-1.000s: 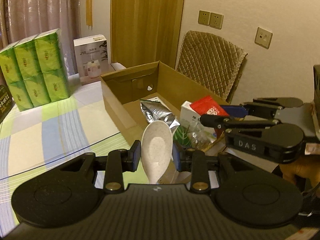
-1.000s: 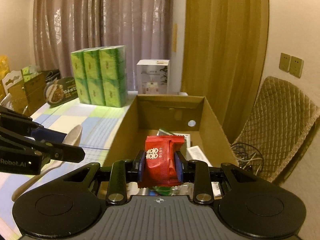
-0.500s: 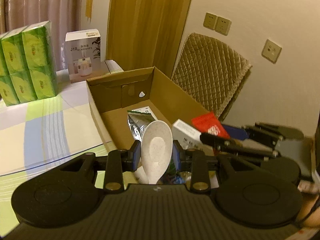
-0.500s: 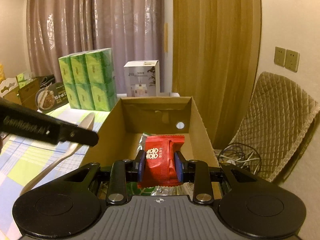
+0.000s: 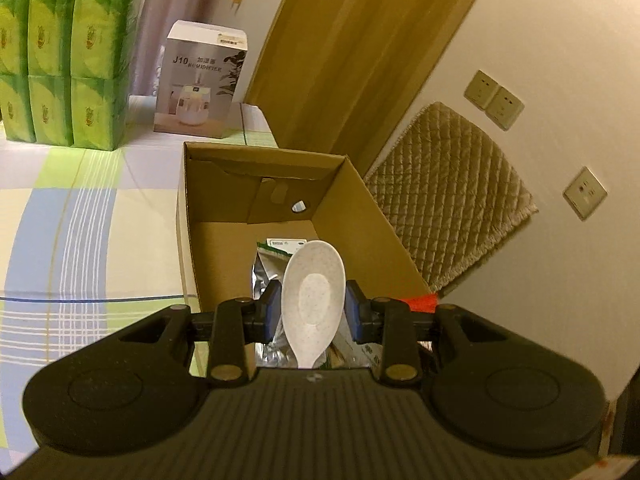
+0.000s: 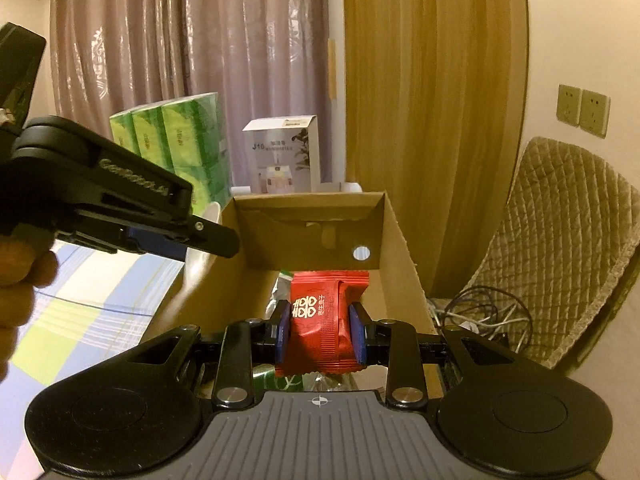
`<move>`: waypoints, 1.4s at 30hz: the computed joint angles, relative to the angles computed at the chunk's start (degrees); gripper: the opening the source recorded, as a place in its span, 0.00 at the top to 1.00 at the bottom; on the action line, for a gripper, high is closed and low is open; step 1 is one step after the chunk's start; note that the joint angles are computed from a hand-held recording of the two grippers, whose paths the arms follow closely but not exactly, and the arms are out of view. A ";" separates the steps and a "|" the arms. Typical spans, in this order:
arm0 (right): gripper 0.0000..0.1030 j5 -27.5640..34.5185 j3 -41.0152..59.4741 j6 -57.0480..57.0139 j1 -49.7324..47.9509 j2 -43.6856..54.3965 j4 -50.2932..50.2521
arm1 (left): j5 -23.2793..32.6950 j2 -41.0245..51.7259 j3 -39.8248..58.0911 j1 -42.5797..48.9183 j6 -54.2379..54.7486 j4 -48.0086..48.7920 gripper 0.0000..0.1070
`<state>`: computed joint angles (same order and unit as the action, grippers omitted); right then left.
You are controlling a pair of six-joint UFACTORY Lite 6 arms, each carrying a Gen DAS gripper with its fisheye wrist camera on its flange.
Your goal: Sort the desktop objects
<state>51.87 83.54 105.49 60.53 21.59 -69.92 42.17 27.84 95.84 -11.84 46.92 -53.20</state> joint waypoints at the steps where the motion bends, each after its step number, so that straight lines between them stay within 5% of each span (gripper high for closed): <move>1: 0.73 -0.10 -0.01 0.05 -0.07 0.00 0.00 | -0.80 0.58 0.61 -0.38 -1.59 0.81 0.72; 23: 0.73 -3.15 5.50 -2.27 -0.39 4.38 -0.63 | -1.53 -8.80 -12.71 6.45 8.93 -3.06 0.59; 24: 0.70 -3.27 5.61 -1.92 -0.42 4.54 -1.06 | -1.39 -8.89 -12.81 6.87 8.99 -3.12 0.56; 25: 0.52 -2.87 6.02 -1.84 -0.38 4.88 -0.99 | -1.25 -8.99 -12.96 7.34 9.04 -3.18 0.54; 27: 0.34 -2.67 5.67 -0.36 -0.24 4.76 -1.54 | -0.73 -9.10 -13.18 8.49 9.25 -3.43 0.51; 32: 0.30 -2.25 6.64 -2.90 0.24 4.98 1.40 | -0.33 -10.40 -15.19 11.22 9.94 -3.48 0.39; 35: 0.18 -1.49 6.68 -5.14 1.08 4.36 4.61 | 0.10 -11.74 -16.90 12.58 9.64 -2.04 0.34; 42: 0.06 4.51 8.83 -9.07 5.60 3.15 12.23 | -1.50 -20.65 -27.61 16.78 15.78 -4.00 0.05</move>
<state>56.38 92.38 96.42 66.13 24.74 -57.69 40.68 7.20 68.24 4.93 62.69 -57.21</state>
